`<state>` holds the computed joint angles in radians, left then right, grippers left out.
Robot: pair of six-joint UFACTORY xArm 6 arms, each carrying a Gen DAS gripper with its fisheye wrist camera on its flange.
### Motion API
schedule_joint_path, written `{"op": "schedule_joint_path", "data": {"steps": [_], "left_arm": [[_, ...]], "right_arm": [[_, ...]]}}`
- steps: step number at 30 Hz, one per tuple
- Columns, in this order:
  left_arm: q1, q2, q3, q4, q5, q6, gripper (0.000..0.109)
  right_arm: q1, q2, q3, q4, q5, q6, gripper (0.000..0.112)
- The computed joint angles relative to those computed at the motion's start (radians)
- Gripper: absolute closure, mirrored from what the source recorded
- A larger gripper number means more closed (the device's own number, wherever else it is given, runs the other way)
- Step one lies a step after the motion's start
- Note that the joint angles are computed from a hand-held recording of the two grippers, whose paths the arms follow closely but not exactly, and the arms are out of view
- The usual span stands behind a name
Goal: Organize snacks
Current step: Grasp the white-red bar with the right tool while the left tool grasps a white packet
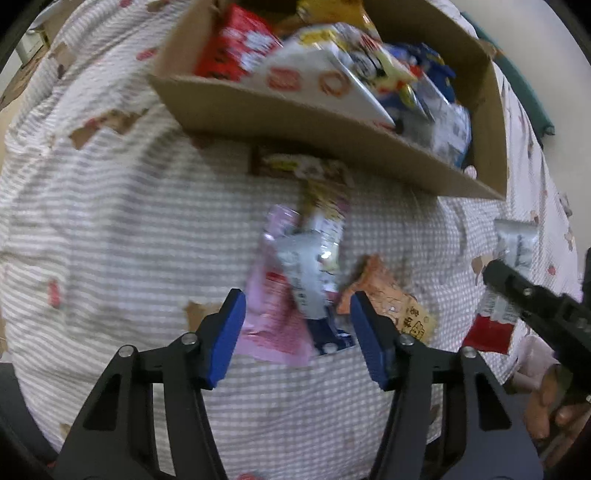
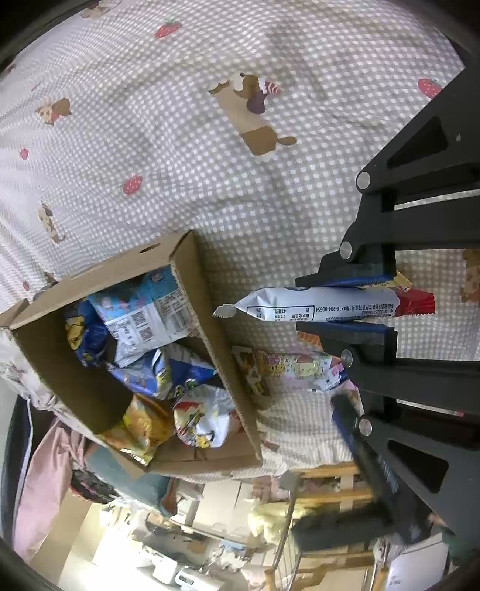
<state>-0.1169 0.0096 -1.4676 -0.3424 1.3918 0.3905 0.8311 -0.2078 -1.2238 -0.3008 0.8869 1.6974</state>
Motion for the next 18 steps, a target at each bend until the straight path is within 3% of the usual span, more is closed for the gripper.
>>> {"op": "schedule_joint_path", "data": {"steps": [4, 7, 8, 11, 18], "left_arm": [[-0.040, -0.021, 0.061, 0.034, -0.054, -0.028, 0.059], [-0.061, -0.020, 0.076, 0.068, -0.073, -0.036, 0.076], [-0.066, -0.031, 0.090, 0.083, -0.098, -0.038, 0.089], [-0.065, -0.035, 0.084, 0.087, -0.086, -0.043, 0.096], [-0.048, -0.060, 0.059, 0.125, -0.077, 0.005, 0.096]], "right_arm": [[0.005, -0.012, 0.008, -0.013, -0.015, 0.010, 0.096], [0.007, -0.012, 0.000, -0.016, -0.011, 0.003, 0.096], [0.008, -0.013, 0.000, -0.018, -0.009, 0.003, 0.096], [0.006, -0.015, 0.001, -0.017, -0.012, 0.007, 0.096], [0.006, 0.008, -0.029, -0.019, -0.027, -0.020, 0.096]]}}
